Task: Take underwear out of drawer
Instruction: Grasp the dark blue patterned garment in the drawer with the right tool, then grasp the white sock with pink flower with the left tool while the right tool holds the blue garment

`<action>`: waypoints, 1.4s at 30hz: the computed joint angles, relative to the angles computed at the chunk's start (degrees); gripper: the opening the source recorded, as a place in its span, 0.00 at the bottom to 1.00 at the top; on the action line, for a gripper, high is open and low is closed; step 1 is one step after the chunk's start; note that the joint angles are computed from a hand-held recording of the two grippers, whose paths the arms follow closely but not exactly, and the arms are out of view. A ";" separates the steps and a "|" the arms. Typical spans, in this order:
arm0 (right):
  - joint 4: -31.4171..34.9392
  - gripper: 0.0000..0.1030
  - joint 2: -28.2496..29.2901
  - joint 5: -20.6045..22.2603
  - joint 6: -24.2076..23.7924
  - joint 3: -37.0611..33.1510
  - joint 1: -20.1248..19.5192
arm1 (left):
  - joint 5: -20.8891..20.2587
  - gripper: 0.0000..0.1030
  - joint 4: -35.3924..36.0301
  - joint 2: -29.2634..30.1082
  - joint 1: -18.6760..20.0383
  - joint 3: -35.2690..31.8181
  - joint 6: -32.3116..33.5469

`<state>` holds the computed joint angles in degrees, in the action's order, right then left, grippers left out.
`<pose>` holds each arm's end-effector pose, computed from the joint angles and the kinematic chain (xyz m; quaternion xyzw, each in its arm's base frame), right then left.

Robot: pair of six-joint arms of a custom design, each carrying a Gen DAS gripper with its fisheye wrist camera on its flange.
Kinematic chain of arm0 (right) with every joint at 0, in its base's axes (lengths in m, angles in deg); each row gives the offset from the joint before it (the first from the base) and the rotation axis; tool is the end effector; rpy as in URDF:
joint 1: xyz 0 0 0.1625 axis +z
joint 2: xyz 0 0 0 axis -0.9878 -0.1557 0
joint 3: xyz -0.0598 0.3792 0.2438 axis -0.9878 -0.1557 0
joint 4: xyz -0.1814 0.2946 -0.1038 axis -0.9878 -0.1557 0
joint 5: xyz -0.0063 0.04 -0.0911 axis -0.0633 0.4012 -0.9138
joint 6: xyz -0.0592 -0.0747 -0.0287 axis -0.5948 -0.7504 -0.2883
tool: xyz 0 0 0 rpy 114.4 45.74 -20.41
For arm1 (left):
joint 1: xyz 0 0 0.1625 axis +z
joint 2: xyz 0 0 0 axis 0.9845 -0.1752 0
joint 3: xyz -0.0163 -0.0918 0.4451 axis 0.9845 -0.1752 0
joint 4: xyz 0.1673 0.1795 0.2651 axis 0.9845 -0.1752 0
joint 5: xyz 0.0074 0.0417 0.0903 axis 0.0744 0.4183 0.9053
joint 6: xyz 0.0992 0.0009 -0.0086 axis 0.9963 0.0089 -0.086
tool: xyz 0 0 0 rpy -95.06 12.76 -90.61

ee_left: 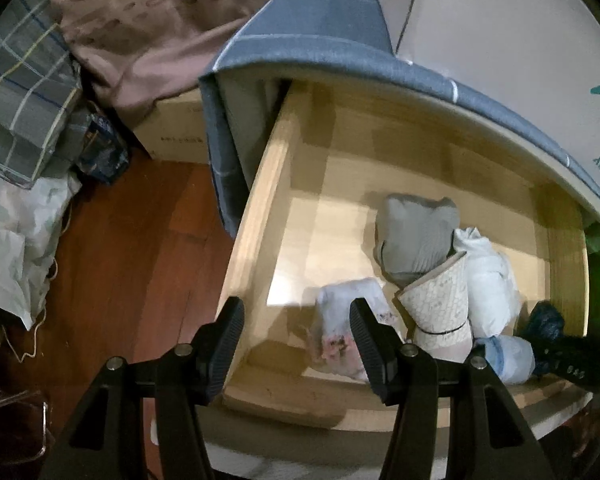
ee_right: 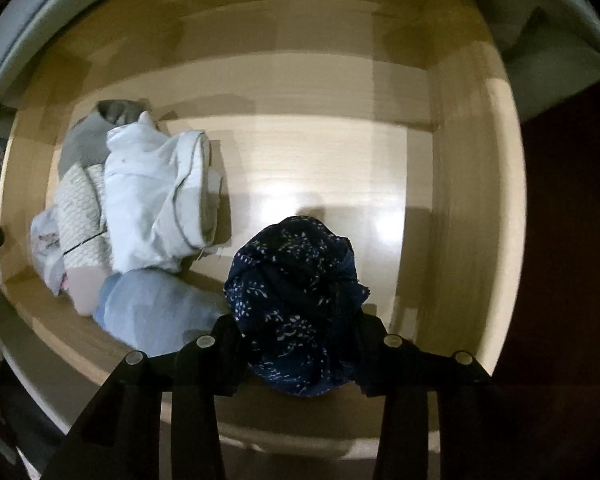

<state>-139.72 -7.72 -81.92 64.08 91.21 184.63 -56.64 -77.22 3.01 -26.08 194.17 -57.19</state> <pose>0.1570 -0.3380 0.0315 -0.1328 -0.9355 0.0513 0.3234 -0.0294 -0.3854 0.2095 0.1482 0.9111 -0.1450 0.3563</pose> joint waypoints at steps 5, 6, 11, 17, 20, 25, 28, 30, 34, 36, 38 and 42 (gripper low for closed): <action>-4.94 0.36 1.08 -2.24 -0.53 1.34 1.53 | -0.53 0.55 3.25 0.70 0.17 -0.98 0.04; -5.41 0.36 1.20 -3.04 -0.67 1.43 1.80 | -0.69 0.55 3.47 0.88 0.30 -1.15 0.08; -4.83 0.36 1.06 -4.34 -0.99 1.10 2.58 | -2.48 0.55 8.15 1.48 1.91 -3.48 -0.92; -4.50 0.36 -0.29 -3.21 1.62 2.36 3.44 | -4.67 0.55 10.89 3.40 2.53 -5.42 -1.93; -5.89 0.36 -0.87 -2.53 0.19 3.12 2.54 | -8.02 0.55 12.99 4.89 3.74 -7.32 -2.62; -5.70 0.37 -0.69 -2.27 -0.18 2.84 2.18 | -9.65 0.55 16.07 8.15 5.11 -10.04 -5.56; -6.07 0.37 -0.05 -1.69 -0.59 2.25 1.89 | -10.29 0.55 18.16 10.07 6.09 -11.73 -7.20; -6.69 0.37 0.51 -1.39 -0.79 2.06 1.66 | -10.43 0.55 19.55 11.19 6.84 -12.80 -7.93; -6.85 0.37 1.22 -0.89 -0.95 1.55 1.55 | -10.64 0.55 21.96 12.72 8.02 -14.56 -9.27; -7.41 0.38 1.73 0.01 -1.76 1.45 1.08 | -10.83 0.55 23.37 13.31 8.85 -15.73 -10.06; -7.36 0.38 2.19 0.39 -1.70 1.14 0.87 | -11.02 0.55 24.11 13.69 9.56 -16.48 -10.72; -7.67 0.38 2.01 0.59 -2.02 1.38 0.65 | -10.86 0.55 24.64 14.05 10.06 -17.07 -10.54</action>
